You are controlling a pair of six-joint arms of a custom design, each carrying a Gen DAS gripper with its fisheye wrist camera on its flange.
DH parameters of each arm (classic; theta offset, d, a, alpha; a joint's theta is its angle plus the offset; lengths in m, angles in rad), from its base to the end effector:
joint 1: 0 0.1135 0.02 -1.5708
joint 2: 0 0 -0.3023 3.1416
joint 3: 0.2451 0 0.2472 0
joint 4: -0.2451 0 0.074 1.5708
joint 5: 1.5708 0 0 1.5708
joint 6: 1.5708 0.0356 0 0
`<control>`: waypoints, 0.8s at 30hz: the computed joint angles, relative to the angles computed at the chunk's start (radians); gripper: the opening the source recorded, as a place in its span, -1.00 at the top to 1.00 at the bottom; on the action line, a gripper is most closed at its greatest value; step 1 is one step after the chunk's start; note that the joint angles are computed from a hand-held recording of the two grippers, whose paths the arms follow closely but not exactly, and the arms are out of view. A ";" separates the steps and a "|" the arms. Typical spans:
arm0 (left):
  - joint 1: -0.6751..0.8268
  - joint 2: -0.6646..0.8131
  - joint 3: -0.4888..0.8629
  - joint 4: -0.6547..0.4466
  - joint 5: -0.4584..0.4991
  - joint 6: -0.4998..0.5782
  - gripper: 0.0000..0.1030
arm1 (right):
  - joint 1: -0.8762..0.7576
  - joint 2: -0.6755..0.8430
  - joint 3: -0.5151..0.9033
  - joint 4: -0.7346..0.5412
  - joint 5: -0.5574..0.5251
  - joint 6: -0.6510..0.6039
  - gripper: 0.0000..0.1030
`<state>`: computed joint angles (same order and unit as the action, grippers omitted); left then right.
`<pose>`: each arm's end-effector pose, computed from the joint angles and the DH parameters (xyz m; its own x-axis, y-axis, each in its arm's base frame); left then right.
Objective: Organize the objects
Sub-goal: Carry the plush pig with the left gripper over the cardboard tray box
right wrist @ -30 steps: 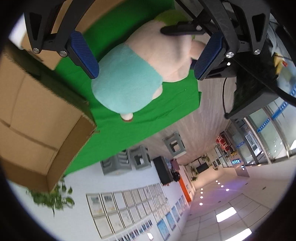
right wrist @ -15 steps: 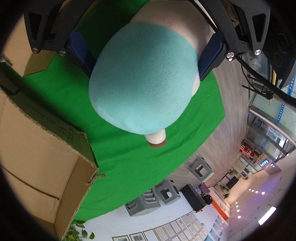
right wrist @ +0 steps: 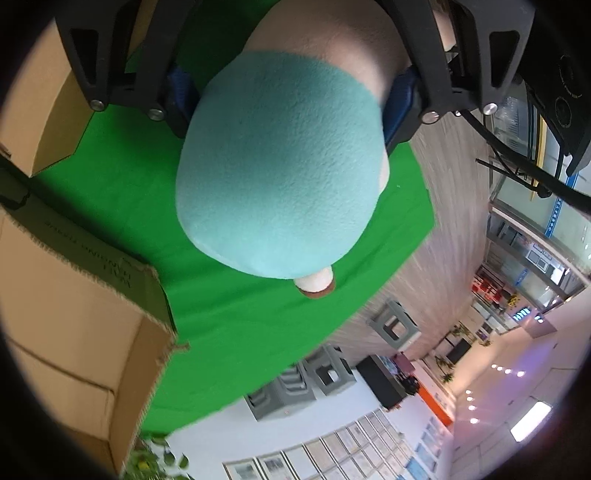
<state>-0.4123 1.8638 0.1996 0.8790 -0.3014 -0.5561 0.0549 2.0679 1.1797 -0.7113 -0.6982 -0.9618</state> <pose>0.2068 -0.0789 0.0822 -0.6506 -0.2656 -0.7115 -0.1803 0.9641 -0.1951 0.3573 0.0426 0.1297 -0.5516 -0.6595 -0.5106 -0.8322 0.3931 0.3911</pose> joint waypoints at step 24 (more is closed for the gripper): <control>0.115 0.011 1.112 -0.706 0.148 0.478 -0.13 | -0.091 0.104 0.891 -0.104 -0.194 0.308 -0.45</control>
